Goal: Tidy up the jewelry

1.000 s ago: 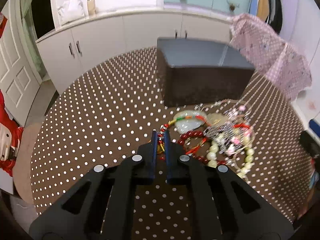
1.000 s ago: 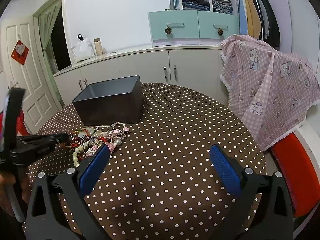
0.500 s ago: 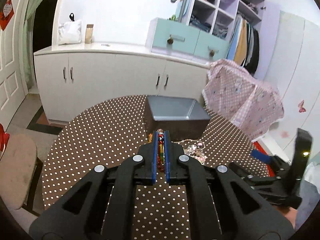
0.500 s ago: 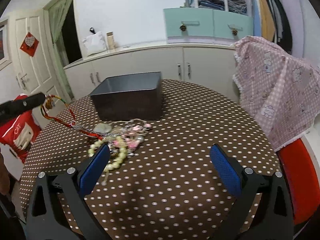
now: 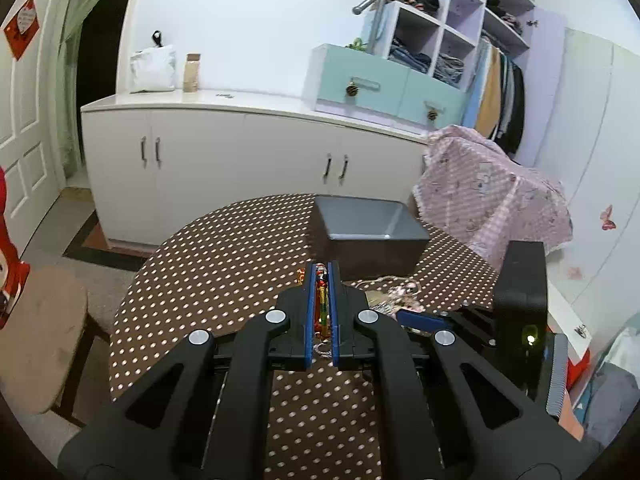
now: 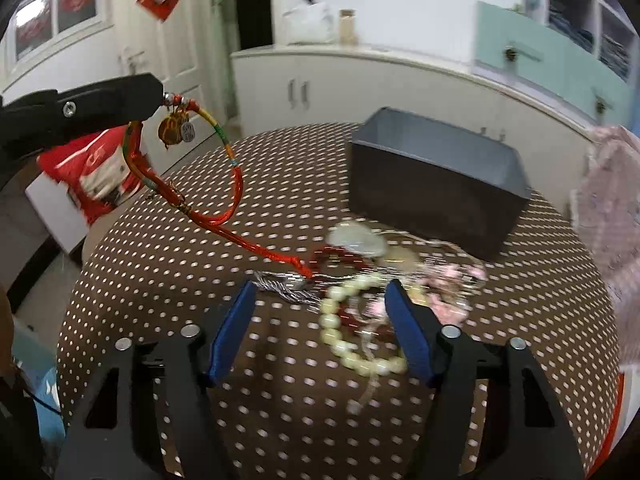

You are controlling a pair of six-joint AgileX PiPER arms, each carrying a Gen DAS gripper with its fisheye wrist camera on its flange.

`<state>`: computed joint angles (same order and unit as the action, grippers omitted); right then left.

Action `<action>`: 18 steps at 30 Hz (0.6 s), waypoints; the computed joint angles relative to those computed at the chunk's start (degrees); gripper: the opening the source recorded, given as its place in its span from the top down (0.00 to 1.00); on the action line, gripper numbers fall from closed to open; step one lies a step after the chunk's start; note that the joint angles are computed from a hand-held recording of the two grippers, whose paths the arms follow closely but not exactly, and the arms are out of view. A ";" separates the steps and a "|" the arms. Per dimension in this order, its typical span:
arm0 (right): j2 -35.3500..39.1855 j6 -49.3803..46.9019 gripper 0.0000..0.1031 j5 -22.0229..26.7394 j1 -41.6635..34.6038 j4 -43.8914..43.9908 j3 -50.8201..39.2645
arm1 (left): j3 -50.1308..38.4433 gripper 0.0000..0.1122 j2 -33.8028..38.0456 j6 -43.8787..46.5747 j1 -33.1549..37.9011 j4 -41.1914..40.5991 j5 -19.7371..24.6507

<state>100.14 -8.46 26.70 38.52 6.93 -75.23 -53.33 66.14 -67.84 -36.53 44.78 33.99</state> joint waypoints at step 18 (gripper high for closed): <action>11.51 -1.73 0.68 11.26 0.45 2.35 -16.31 | 4.88 0.94 -4.39 -0.35 1.78 -0.81 -1.00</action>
<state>111.65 -10.19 37.96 38.96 9.28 -91.53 -48.45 61.75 -68.19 -34.75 43.96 32.99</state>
